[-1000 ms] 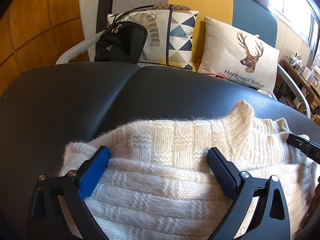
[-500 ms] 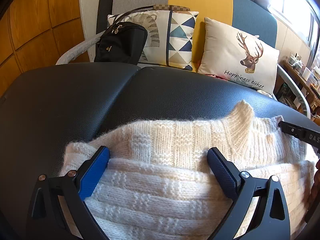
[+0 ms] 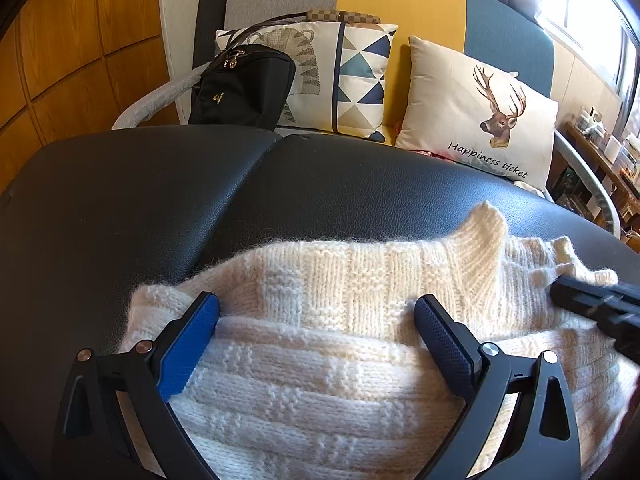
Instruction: Fold clothes
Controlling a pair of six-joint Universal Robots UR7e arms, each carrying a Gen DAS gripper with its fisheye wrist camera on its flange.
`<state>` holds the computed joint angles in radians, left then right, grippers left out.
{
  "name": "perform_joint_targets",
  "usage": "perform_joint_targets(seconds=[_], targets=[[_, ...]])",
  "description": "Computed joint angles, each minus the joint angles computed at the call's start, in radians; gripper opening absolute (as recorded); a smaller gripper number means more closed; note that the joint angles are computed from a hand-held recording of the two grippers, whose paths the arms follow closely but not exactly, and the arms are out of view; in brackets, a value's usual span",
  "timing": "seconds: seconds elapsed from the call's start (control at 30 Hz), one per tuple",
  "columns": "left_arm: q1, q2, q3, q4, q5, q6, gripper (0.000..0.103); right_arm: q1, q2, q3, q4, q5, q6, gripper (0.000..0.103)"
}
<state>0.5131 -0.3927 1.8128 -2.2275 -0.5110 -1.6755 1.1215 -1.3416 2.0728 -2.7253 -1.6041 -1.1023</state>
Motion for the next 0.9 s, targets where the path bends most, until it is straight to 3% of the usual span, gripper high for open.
perform_joint_targets(seconds=[0.1,0.2,0.23,0.33,0.43,0.53,0.7,0.8,0.9], targets=[[-0.001,-0.001,0.004,-0.009,0.001,0.003,0.099,-0.011,0.02,0.007,-0.087,0.012,0.018,0.006],[-0.001,-0.001,0.007,-0.017,0.003,0.005,0.099,-0.009,0.013,0.001,-0.08,0.021,0.078,0.008],[-0.001,-0.001,0.008,-0.019,0.004,0.005,0.099,-0.01,0.0,0.014,-0.085,0.044,0.068,0.012],[-0.001,-0.002,0.007,-0.018,0.003,0.006,0.099,-0.008,-0.033,0.037,-0.03,0.117,0.011,0.012],[-0.002,-0.002,0.008,-0.028,0.004,0.009,0.099,0.041,-0.007,0.048,-0.018,0.076,-0.047,0.012],[-0.004,-0.002,0.014,-0.043,0.006,0.013,0.099,0.08,0.051,0.032,-0.044,0.002,0.007,0.012],[-0.003,-0.001,0.012,-0.039,0.006,0.012,0.099,0.076,0.108,-0.017,-0.036,0.003,0.104,0.006],[-0.004,-0.002,0.013,-0.043,0.006,0.014,0.099,0.057,0.096,-0.026,0.008,0.05,0.147,0.01],[-0.003,-0.001,0.013,-0.046,0.006,0.015,0.099,-0.003,-0.004,0.011,0.053,0.196,0.122,0.011]])
